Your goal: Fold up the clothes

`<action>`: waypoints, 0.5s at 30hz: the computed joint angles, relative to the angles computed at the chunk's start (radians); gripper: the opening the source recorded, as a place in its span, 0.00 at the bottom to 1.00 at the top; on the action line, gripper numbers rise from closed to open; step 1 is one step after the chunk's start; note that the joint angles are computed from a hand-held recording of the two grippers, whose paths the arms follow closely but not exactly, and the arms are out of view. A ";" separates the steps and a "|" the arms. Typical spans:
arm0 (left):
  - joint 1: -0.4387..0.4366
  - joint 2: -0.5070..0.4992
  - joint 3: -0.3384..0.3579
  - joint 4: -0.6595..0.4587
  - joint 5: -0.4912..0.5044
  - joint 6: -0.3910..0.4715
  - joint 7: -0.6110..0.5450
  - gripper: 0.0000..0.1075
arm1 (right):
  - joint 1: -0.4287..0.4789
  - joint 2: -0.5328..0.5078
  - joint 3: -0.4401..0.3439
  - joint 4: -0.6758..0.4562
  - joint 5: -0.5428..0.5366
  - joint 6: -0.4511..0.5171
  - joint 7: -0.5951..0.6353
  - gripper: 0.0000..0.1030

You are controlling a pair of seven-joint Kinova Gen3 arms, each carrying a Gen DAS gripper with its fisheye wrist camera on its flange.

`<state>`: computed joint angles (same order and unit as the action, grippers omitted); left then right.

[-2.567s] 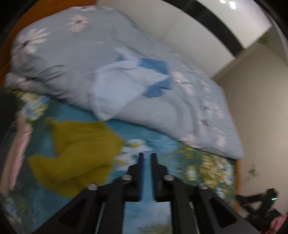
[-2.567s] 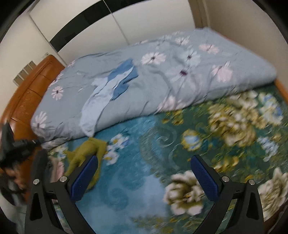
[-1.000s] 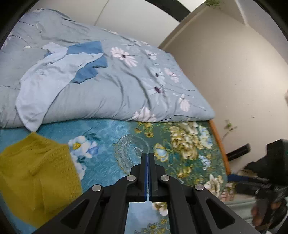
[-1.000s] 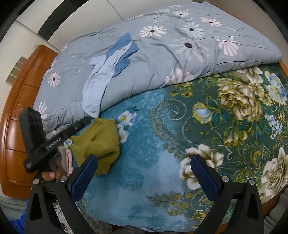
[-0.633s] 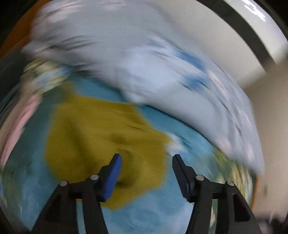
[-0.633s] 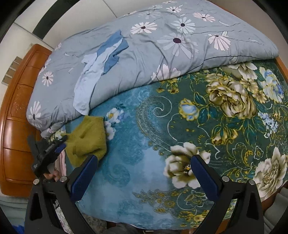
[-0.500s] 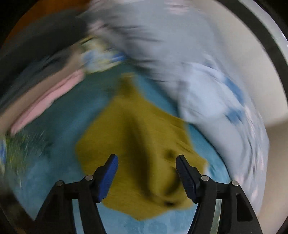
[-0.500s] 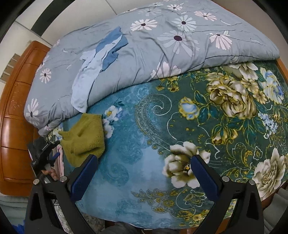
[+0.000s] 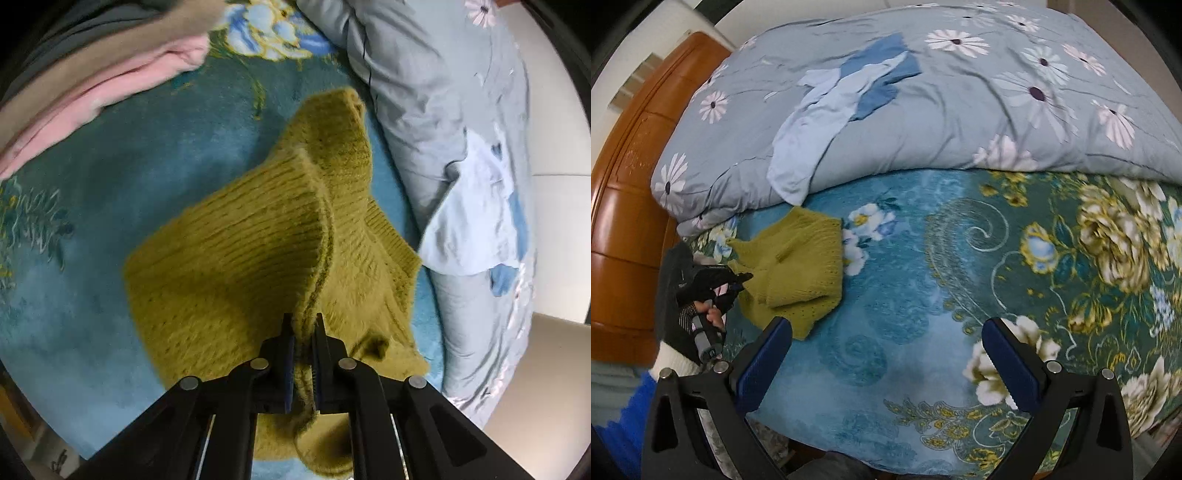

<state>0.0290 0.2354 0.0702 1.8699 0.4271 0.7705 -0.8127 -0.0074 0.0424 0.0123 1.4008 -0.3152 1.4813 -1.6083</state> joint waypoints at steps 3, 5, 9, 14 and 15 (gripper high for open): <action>0.003 -0.080 0.021 0.042 0.002 0.055 -0.080 0.07 | -0.006 0.016 -0.007 0.002 -0.020 -0.010 0.017 1.00; 0.020 -0.128 0.032 0.075 0.001 0.125 -0.138 0.07 | -0.010 0.027 -0.013 0.013 -0.039 -0.020 0.024 1.00; 0.051 -0.153 0.034 0.194 0.077 0.229 -0.197 0.07 | -0.020 0.046 -0.026 0.043 -0.079 -0.035 0.036 1.00; 0.073 -0.247 0.010 0.335 0.142 0.163 -0.192 0.11 | -0.043 0.073 -0.045 0.066 -0.105 -0.051 0.053 1.00; 0.068 -0.254 0.001 0.330 0.138 0.167 -0.199 0.11 | -0.049 0.083 -0.050 0.068 -0.109 -0.056 0.056 1.00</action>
<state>0.0969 -0.0188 0.0714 2.1999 0.5655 0.9379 -1.0120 -0.0565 0.1253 -0.0375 1.4691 -0.4242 1.4255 -1.5524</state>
